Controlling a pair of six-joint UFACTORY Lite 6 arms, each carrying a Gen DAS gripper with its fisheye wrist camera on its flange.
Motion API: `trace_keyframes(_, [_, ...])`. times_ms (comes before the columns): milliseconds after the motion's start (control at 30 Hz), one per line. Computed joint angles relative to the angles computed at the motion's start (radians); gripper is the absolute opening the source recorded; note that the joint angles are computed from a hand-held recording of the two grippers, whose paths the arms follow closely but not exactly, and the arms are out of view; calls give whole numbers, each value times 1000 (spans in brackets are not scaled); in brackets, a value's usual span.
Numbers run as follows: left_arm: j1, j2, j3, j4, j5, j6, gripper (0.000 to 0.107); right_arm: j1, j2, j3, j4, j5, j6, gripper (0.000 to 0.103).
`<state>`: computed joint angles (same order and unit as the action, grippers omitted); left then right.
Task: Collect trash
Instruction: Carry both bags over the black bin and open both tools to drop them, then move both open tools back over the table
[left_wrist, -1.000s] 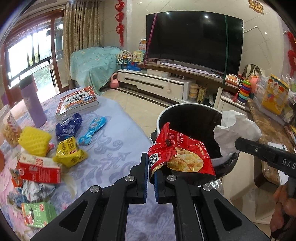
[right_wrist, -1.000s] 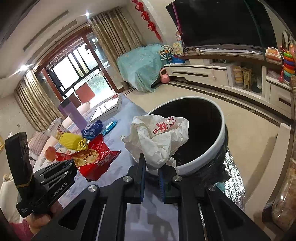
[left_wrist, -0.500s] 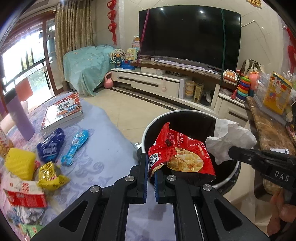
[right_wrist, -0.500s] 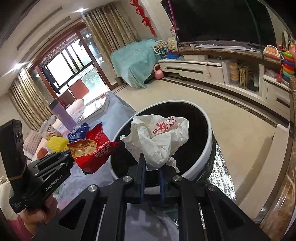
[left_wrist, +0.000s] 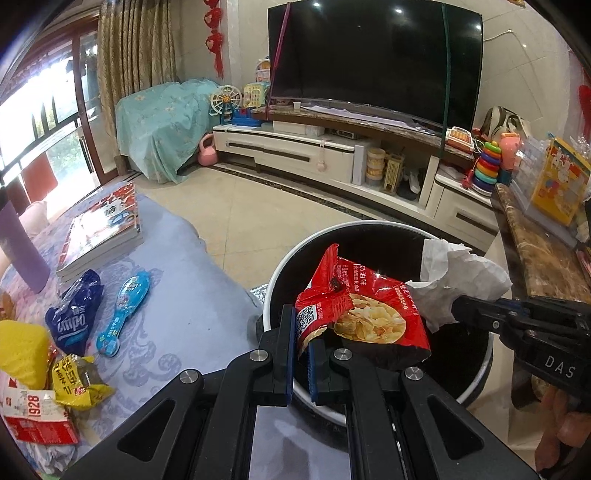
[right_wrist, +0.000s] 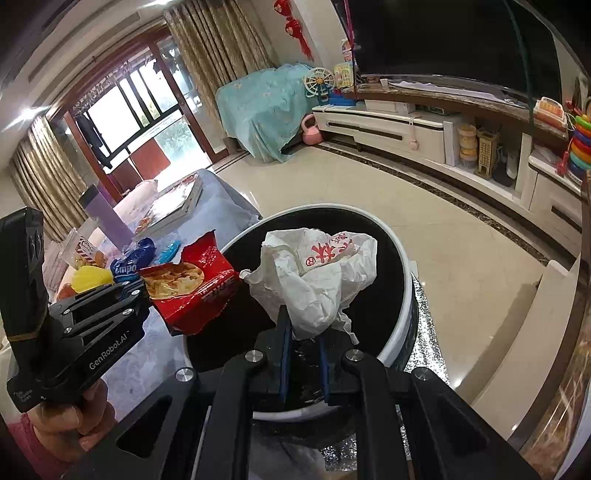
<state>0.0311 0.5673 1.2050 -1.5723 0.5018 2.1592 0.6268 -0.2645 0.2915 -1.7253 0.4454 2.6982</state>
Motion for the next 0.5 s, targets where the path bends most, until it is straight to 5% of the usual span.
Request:
trace_keyframes(200, [-34, 14, 16, 26, -38, -31, 9, -76, -3, 2, 17, -55, -78, 17])
trace_keyframes(333, [-29, 8, 3, 10, -45, -13, 44, -135, -38, -17, -10, -104, -75, 24])
trace_keyframes(367, [-24, -2, -11, -13, -42, 12, 50, -131, -57, -28, -1, -97, -79, 36])
trace_keyframes(400, [-15, -13, -26, -26, -32, 27, 50, -113, -80, -37, 44, -78, -110, 44])
trace_keyframes(500, [11, -47, -72, -32, -15, 42, 52, -80, -112, -50, 88, -52, -120, 47])
